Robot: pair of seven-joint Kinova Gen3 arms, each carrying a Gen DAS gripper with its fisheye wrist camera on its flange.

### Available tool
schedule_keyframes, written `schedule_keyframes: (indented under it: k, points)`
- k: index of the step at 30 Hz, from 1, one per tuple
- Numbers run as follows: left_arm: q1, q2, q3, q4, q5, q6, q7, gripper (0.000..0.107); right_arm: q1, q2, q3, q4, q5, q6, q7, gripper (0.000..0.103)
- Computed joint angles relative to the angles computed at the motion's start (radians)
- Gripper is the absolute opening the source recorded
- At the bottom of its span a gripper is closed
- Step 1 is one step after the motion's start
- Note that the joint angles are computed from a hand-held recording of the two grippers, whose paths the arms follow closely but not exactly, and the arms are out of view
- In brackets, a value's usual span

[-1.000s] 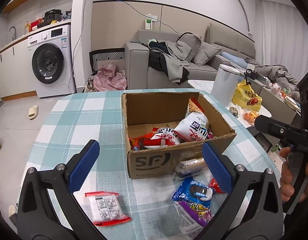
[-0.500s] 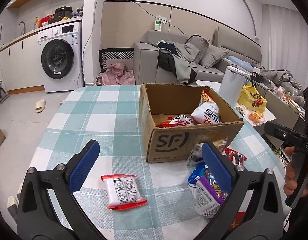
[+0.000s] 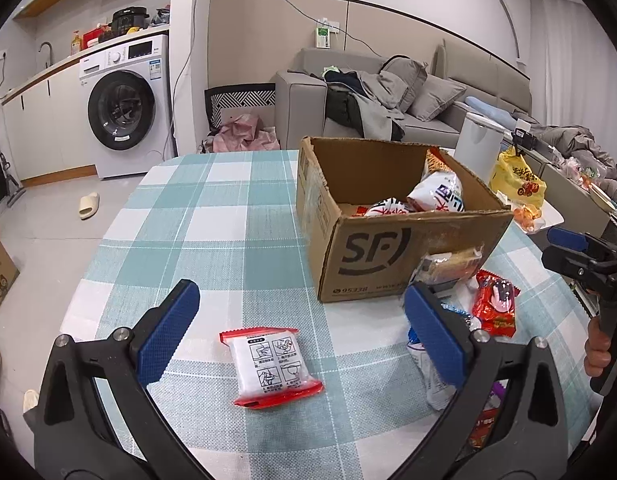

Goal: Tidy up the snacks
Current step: 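Move both grippers back from the box toward the snacks on the table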

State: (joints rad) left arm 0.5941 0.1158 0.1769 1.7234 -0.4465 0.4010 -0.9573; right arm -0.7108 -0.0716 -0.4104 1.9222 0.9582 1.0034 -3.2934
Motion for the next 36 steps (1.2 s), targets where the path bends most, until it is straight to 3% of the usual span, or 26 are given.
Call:
schedule_keyframes:
  k: [4, 8, 13, 20, 36]
  points:
    - [-0.014, 0.017, 0.007, -0.004, 0.032, 0.006, -0.045, 0.102, 0.011, 0.000, 0.016, 0.005, -0.037, -0.026, 0.032, 0.103]
    - [-0.024, 0.038, 0.009, -0.015, 0.076, 0.018, -0.111, 0.102, 0.042, -0.018, 0.053, 0.031, -0.110, -0.133, 0.077, 0.103]
    - [-0.041, 0.064, 0.016, -0.041, 0.156, 0.052, -0.207, 0.102, 0.080, 0.005, 0.056, 0.030, -0.179, -0.189, 0.167, 0.103]
    - [-0.021, 0.110, -0.016, -0.077, 0.175, 0.109, -0.227, 0.102, 0.059, 0.075, 0.079, -0.007, -0.233, -0.154, 0.254, 0.103]
    - [-0.022, 0.213, -0.045, -0.151, 0.224, 0.189, -0.272, 0.102, 0.023, 0.131, 0.137, -0.039, -0.320, -0.068, 0.375, 0.102]
